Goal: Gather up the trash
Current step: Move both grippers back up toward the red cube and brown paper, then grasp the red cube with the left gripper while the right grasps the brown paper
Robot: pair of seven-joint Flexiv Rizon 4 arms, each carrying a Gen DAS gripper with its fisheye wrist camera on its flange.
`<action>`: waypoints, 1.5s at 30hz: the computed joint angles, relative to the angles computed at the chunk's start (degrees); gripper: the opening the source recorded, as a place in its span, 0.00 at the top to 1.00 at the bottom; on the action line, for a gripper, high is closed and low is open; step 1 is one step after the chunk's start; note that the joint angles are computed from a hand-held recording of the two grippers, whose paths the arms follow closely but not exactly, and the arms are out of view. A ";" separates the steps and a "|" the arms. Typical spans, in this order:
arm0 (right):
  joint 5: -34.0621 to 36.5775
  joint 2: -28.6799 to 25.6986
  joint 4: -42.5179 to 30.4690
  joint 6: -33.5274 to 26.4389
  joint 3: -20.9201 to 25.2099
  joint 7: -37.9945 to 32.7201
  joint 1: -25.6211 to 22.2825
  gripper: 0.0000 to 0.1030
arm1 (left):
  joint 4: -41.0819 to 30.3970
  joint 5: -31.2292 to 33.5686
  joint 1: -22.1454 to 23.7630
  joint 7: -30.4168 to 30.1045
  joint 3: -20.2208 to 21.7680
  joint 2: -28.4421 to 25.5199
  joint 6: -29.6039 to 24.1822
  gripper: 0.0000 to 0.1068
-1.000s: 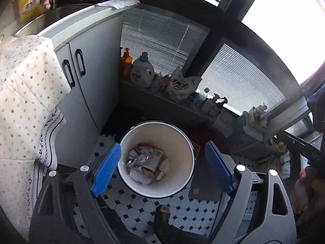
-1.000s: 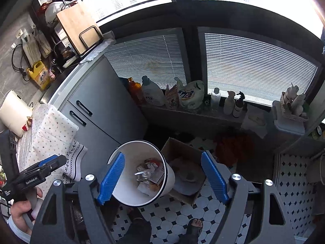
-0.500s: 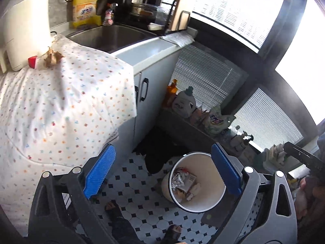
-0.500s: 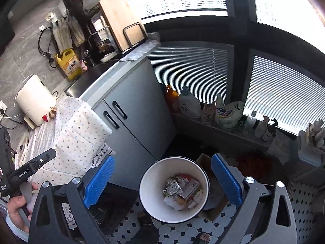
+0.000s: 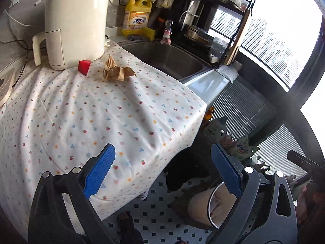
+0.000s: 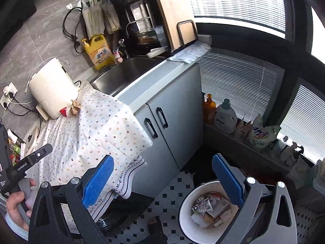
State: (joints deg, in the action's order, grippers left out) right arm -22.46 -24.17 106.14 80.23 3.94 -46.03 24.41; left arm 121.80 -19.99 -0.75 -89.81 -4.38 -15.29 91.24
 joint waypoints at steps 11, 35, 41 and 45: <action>-0.64 -13.13 -19.27 -6.46 0.90 0.07 6.70 0.08 | 1.70 -8.45 28.47 14.83 -22.86 -3.01 4.76 0.16; 2.59 -26.99 -43.74 -19.32 -1.90 3.33 12.81 0.31 | -30.20 -4.21 13.49 22.61 2.55 -22.85 -12.25 0.48; 2.84 -28.42 -46.22 -21.24 -1.01 3.09 12.34 0.31 | -39.10 4.63 7.95 13.90 12.01 -28.09 -17.63 0.50; 3.78 -31.57 -52.05 -24.28 0.62 -0.16 12.34 0.31 | -40.06 7.80 8.17 11.62 12.02 -28.34 -18.43 0.71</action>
State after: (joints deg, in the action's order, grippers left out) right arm -18.67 -55.75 54.10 55.95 4.55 -46.19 36.74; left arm 81.74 -12.19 7.43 -78.19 7.65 -43.63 72.81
